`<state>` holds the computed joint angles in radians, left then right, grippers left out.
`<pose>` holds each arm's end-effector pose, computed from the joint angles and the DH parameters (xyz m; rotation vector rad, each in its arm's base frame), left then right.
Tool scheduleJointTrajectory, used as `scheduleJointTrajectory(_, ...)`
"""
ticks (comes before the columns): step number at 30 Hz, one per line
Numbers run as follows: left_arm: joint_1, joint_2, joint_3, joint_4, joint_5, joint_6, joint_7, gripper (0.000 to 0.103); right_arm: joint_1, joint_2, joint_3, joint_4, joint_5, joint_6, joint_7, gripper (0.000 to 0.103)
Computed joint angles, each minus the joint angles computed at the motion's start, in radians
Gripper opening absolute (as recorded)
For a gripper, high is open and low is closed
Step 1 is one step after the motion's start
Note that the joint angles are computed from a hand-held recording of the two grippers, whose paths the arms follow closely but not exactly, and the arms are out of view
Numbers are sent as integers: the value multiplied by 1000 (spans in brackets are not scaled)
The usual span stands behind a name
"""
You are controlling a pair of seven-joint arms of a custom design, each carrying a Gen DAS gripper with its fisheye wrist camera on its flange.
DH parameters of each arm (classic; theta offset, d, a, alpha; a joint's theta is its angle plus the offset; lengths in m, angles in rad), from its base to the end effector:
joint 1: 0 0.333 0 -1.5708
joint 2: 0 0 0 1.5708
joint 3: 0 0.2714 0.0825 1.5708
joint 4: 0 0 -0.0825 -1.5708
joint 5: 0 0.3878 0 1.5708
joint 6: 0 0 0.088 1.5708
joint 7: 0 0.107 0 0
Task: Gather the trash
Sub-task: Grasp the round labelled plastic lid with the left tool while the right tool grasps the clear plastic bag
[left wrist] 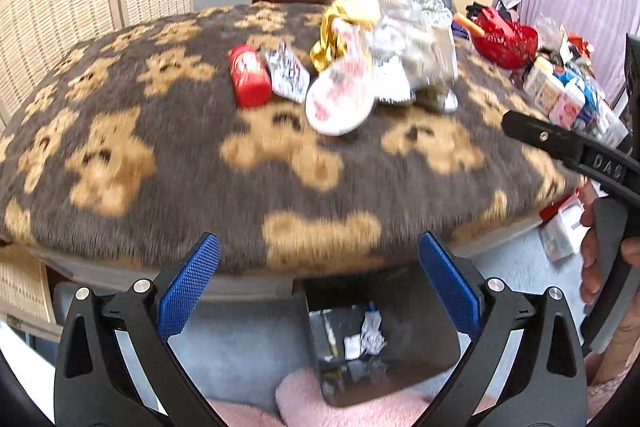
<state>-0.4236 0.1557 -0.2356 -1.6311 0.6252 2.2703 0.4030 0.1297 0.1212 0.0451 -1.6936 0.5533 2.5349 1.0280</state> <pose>0.5268 -0.3778 0.5387 -2.0236 1.6035 -0.7246 0.6386 0.1053 0.5548 -1.9273 1.3143 -0.3848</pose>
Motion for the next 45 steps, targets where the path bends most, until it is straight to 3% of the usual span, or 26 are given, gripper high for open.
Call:
scheduleJointTrajectory(3, 2, 44, 11, 68, 11, 0, 27, 94, 2, 53, 5, 68, -9, 6, 17, 97)
scheduleJointTrajectory(9, -12, 155, 44, 226, 2, -6, 96, 87, -17, 159, 34, 222, 2, -18, 25, 80)
scheduleJointTrajectory(12, -23, 210, 61, 298, -17, -6, 132, 82, -16, 190, 46, 267, -19, -29, 13, 61)
scheduleJointTrajectory(16, -39, 285, 83, 395, -49, -24, 189, 76, -47, 236, 74, 344, 36, -166, -18, 43)
scheduleJointTrajectory(29, -48, 412, 130, 554, -132, -44, 282, 60, -28, 375, 84, 519, 0, -241, 35, 37)
scheduleJointTrajectory(30, -48, 419, 132, 563, -136, -44, 288, 57, -28, 383, 86, 529, -4, -243, 40, 37)
scheduleJointTrajectory(32, -46, 434, 133, 582, -150, -45, 307, 48, -27, 394, 90, 544, -13, -244, 43, 23)
scheduleJointTrajectory(35, -44, 437, 134, 582, -169, -37, 331, 34, -26, 392, 95, 537, -20, -230, 34, 15)
scheduleJointTrajectory(39, -46, 406, 140, 532, -161, 2, 331, 19, -28, 373, 101, 511, -15, -212, 19, 12)
scheduleJointTrajectory(45, -54, 349, 145, 469, -125, 11, 293, 10, -33, 323, 100, 453, 8, -180, 0, 12)
